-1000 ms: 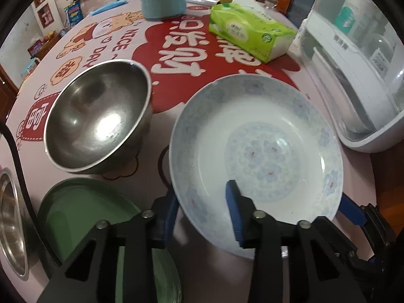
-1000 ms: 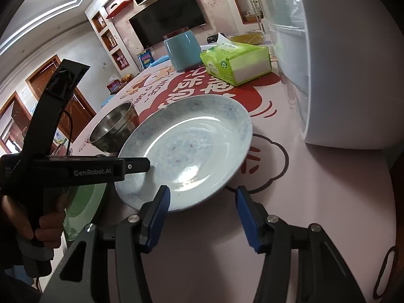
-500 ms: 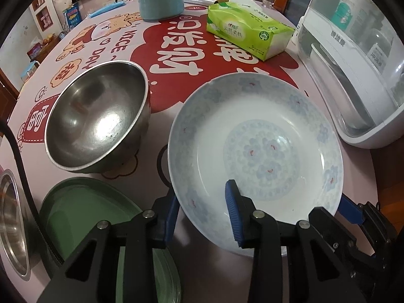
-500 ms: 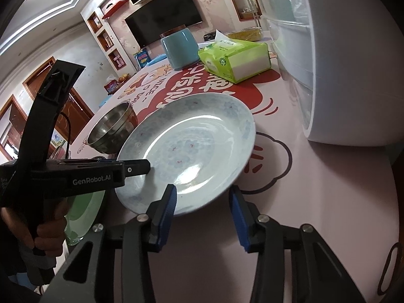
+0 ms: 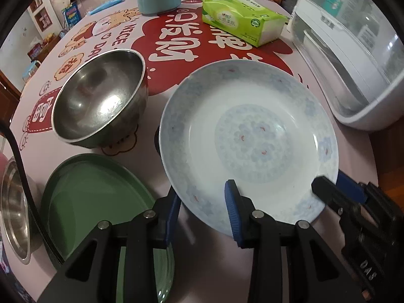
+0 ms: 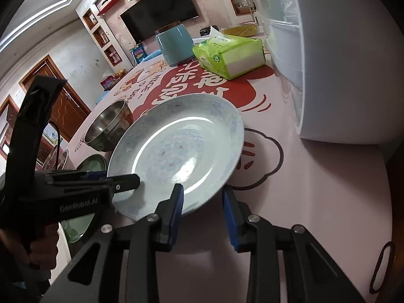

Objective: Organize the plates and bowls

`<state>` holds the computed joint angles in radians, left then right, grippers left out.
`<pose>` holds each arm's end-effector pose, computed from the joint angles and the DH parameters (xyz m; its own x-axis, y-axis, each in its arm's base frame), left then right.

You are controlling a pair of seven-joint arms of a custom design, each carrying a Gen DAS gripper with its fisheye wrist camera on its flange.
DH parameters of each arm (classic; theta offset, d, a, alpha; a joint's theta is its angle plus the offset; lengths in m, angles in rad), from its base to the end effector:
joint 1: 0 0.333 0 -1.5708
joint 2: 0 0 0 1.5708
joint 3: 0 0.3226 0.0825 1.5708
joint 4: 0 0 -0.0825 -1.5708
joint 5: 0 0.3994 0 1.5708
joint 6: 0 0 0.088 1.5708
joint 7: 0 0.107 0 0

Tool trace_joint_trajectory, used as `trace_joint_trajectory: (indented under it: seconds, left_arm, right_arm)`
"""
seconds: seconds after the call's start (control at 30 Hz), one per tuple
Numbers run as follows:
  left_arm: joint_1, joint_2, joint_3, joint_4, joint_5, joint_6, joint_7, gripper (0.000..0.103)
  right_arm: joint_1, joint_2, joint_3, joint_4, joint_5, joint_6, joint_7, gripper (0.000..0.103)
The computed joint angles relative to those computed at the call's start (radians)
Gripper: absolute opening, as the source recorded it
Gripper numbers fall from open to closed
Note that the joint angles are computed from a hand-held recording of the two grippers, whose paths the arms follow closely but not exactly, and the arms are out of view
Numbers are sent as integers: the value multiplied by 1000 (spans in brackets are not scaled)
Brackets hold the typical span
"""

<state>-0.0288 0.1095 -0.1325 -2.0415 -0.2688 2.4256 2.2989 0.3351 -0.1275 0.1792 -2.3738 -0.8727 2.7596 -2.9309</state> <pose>0.6024 -0.0974 0.4163 -0.6516 -0.7585 0.0122 -0.7158 0.6094 -0.3411 0.4401 0.2867 0.4147 -0.3746 -0.8634 -0.3379 -0.6634 0.5042 -0.5528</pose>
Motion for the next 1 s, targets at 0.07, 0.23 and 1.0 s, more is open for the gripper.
trace_joint_trajectory:
  seconds: [0.07,0.23,1.0]
  left_arm:
    - [2,-17,0,-21,-8,13,13,34]
    - [3,-32,2,-38,-23,14,22,33]
    - [5,-100,11,-87,-52,-20,117,31]
  right_arm:
    - [0,-3,-2,-5,9,4,0,28]
    - [-1,-13,-2,-16,31,10,-9,26]
    - [-40,-55,14,-80,81,90,7,17]
